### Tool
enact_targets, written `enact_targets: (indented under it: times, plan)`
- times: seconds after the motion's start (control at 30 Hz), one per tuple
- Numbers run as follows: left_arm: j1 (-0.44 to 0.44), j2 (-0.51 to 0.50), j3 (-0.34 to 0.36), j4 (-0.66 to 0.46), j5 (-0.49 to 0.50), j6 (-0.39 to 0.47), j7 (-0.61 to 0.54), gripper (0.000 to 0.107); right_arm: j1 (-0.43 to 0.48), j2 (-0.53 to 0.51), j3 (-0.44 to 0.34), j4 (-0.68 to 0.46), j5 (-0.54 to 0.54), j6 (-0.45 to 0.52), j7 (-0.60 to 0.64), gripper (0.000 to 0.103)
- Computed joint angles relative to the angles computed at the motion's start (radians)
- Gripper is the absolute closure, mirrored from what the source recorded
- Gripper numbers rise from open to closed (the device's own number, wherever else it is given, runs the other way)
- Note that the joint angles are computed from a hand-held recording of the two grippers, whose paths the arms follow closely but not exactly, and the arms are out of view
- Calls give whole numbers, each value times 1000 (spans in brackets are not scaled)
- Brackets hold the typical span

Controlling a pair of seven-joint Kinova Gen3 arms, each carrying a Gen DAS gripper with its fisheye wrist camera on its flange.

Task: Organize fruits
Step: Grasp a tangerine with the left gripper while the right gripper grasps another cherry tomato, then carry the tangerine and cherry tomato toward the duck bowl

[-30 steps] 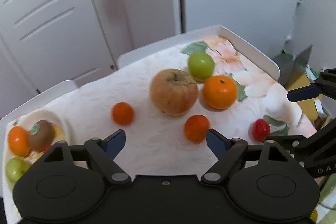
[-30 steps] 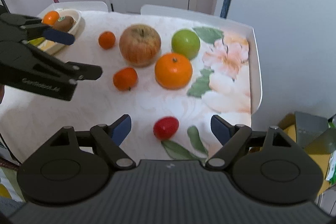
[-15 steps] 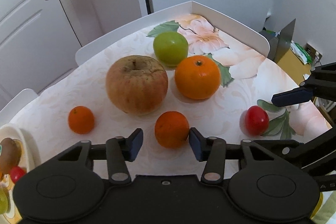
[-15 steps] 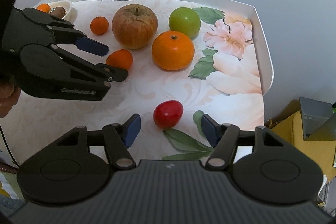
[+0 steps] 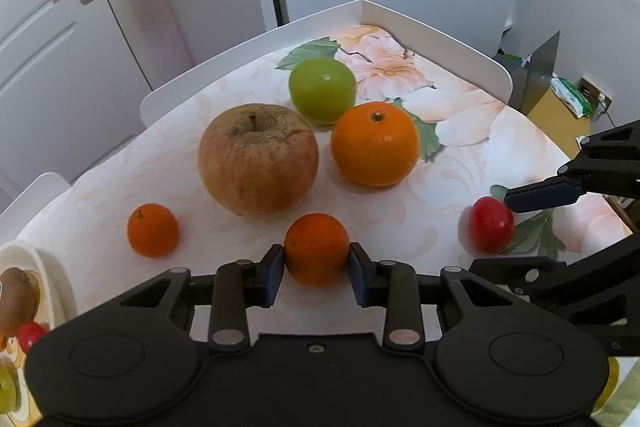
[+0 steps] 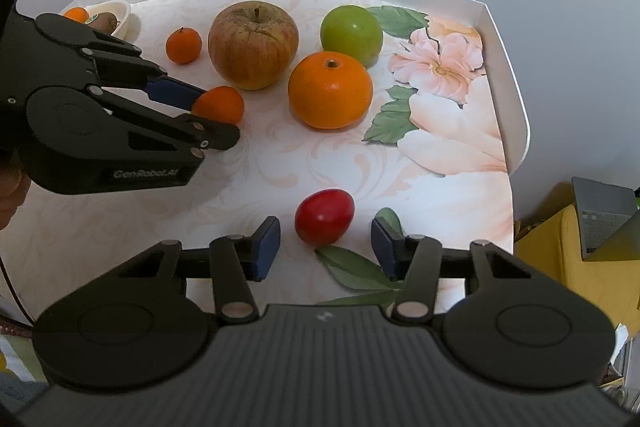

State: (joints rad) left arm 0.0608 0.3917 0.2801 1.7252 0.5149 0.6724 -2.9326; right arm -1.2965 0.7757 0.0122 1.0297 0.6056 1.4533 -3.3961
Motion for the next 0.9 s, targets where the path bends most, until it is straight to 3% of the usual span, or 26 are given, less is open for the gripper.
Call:
enact_targets:
  times: [0.27, 0.3, 0.9]
  plan:
    - [-15, -20, -11, 27, 6, -26, 1, 70, 5, -8, -2, 28, 11, -26, 4, 51]
    - [-18, -23, -12, 31, 8, -29, 2, 70, 6, -9, -2, 32, 13, -29, 5, 56]
    - [-61, -148, -68, 85, 100, -30, 73, 70, 4, -31, -2, 7, 66, -34, 113, 56]
